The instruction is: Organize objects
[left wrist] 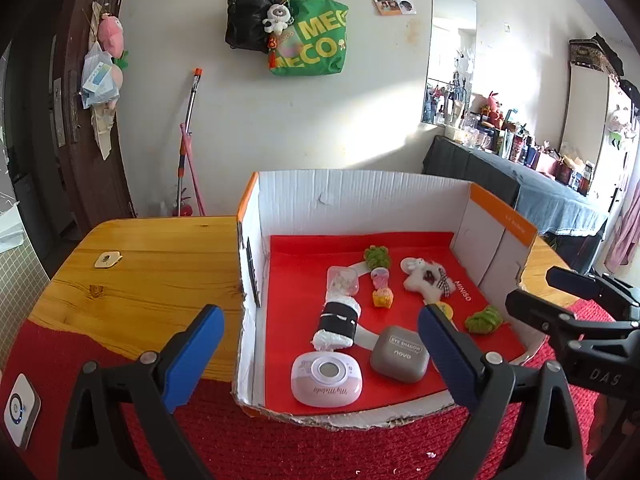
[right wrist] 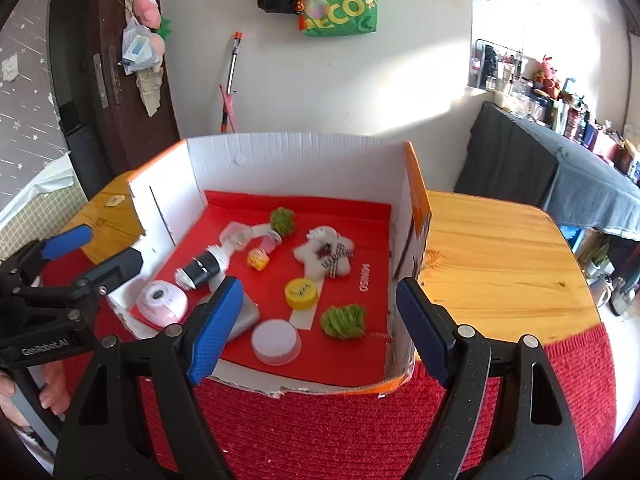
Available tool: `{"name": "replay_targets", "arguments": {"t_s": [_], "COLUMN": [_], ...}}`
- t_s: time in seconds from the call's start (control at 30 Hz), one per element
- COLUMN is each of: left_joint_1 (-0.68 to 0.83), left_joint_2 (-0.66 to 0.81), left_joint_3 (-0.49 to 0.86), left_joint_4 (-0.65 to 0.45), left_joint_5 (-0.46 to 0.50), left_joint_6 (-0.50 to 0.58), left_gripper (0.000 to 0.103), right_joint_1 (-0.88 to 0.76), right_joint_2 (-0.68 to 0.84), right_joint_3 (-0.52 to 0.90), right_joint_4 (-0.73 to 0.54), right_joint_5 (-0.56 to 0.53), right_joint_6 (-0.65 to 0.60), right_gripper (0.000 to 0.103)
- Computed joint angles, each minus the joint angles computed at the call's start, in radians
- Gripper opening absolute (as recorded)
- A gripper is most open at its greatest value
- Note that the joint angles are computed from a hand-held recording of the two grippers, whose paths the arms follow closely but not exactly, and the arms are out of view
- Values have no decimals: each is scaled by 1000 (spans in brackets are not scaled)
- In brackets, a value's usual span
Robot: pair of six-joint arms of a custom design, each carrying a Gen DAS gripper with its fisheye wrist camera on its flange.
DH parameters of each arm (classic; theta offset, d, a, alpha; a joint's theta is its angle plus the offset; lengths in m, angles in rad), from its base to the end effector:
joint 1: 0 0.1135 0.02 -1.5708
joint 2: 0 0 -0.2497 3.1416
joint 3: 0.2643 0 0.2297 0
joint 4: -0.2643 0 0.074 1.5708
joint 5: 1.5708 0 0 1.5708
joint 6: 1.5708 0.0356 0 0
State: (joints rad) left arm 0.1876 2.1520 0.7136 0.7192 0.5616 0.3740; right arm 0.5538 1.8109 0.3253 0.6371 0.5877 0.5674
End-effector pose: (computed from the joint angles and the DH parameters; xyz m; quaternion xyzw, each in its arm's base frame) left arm 0.3220 0.0418 0.0417 0.1954 0.8606 -0.1325 0.4513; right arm 0.2031 0.1024 0.0625 0.1084 0.8947 -0.0497 0.4305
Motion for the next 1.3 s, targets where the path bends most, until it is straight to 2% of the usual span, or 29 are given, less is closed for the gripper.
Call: {"name": "replay_targets", "arguments": {"t_s": [0.1,0.17,0.33,0.47,0.67,1.3], "left_joint_1": [-3,-7,-22,-27,-34,-20], "left_joint_2": [26,50,100,149,188,186], "left_joint_3": [-8,-15,-9,6,29,4], "left_joint_4": [44,94,154,190,183,223], "left_joint_5": [-2,-12,-44,-57,-70,-50], "left_joint_6": [-12,-24,-28,-33,-14,-14], "left_gripper": [103,103,103,103,103,103], "right_joint_1": [7,11,-3,-2,12,18], "right_joint_2": [73,123,234,296,335,347], "right_joint_3": [-5,-5,-3,10,27,12], "right_joint_4": [80,135,266,308,313,348], "right_joint_5": [19,34,41,69,104,111], "right_joint_6": [0,-6,-12,-6,-5,10], "right_gripper": [80,85,85,85,88,97]}}
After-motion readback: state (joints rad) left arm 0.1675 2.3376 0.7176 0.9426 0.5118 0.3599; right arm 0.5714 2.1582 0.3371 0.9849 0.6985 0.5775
